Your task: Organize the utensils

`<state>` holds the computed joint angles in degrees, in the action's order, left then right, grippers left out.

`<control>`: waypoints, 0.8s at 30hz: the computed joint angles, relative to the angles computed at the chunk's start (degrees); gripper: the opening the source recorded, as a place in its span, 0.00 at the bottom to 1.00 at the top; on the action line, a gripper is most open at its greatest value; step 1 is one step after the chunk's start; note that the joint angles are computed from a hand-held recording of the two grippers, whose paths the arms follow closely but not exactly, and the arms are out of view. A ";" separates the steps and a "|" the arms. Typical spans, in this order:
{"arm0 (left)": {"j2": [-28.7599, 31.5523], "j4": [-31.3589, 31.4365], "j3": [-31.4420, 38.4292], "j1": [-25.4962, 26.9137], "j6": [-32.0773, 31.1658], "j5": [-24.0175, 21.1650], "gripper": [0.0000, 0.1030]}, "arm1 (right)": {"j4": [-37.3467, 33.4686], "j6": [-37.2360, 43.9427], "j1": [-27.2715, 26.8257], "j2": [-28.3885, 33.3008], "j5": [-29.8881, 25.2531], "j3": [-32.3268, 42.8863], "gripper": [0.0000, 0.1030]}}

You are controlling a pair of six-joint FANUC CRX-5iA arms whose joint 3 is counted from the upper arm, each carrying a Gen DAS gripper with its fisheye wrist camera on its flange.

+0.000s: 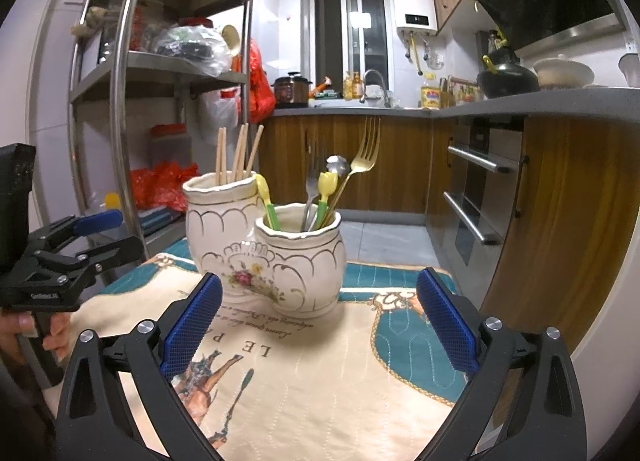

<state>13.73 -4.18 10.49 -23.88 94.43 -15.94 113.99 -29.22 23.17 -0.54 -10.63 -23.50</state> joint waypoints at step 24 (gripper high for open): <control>0.29 -4.56 1.92 -0.46 3.89 -2.32 0.95 | 0.58 -0.99 -0.03 0.04 -0.38 -0.21 0.94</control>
